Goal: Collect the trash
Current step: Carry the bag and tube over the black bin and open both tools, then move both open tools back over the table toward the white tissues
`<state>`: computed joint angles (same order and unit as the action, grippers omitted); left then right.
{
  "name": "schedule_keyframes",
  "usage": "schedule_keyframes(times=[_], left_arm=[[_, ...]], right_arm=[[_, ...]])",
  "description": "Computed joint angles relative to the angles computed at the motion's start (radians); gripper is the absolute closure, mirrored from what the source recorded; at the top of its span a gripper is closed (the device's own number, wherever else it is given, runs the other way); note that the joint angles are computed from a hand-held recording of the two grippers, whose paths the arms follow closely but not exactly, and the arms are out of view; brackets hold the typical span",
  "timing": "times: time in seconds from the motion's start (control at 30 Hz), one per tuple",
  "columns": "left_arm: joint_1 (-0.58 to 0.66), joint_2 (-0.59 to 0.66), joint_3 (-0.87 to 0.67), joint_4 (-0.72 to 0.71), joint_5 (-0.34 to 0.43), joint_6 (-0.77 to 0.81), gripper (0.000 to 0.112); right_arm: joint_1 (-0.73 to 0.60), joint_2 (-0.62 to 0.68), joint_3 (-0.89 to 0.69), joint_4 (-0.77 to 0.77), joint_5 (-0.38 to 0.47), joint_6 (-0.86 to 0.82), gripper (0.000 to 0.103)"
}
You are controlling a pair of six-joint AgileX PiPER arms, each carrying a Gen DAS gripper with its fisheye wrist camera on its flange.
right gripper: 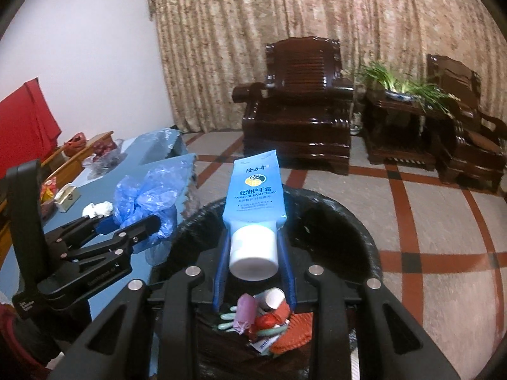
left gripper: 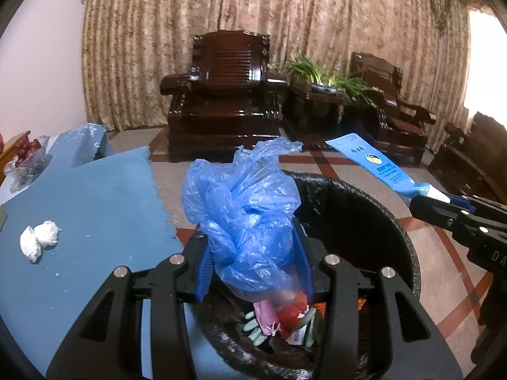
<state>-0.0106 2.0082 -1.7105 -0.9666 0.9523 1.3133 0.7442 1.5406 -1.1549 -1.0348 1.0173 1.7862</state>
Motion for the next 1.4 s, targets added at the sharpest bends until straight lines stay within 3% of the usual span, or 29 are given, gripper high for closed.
schedule_keyframes(times=[0.17, 0.33, 0.53, 0.57, 0.6, 0.7, 1.13, 1.4], left_arm=[[-0.038, 0.012, 0.014, 0.012, -0.018, -0.004, 0.069], [-0.046, 0.040, -0.022, 0.026, 0.009, -0.037, 0.050], [-0.017, 0.054, -0.055, 0.020, 0.017, -0.040, 0.034], [-0.013, 0.060, -0.072, 0.025, 0.022, -0.054, 0.032], [-0.005, 0.066, -0.084, 0.026, 0.025, -0.064, 0.029], [0.018, 0.085, -0.133, 0.038, 0.039, -0.099, 0.026], [0.173, 0.165, -0.340, 0.071, 0.061, -0.181, 0.022], [0.270, 0.269, -0.532, 0.144, 0.087, -0.285, 0.022]], right_arm=[[-0.015, -0.016, 0.057, 0.008, -0.020, 0.042, 0.074], [-0.030, -0.016, 0.088, 0.024, -0.028, 0.051, 0.072], [-0.019, -0.026, 0.097, 0.016, 0.006, 0.066, 0.038], [-0.020, -0.026, 0.093, 0.013, 0.007, 0.065, 0.025], [-0.015, -0.027, 0.093, 0.002, 0.006, 0.074, 0.017], [-0.003, -0.017, 0.075, -0.011, 0.012, 0.071, 0.009], [0.001, 0.104, -0.098, -0.031, -0.045, -0.005, 0.006], [-0.028, 0.283, -0.351, 0.016, -0.118, -0.165, 0.006]])
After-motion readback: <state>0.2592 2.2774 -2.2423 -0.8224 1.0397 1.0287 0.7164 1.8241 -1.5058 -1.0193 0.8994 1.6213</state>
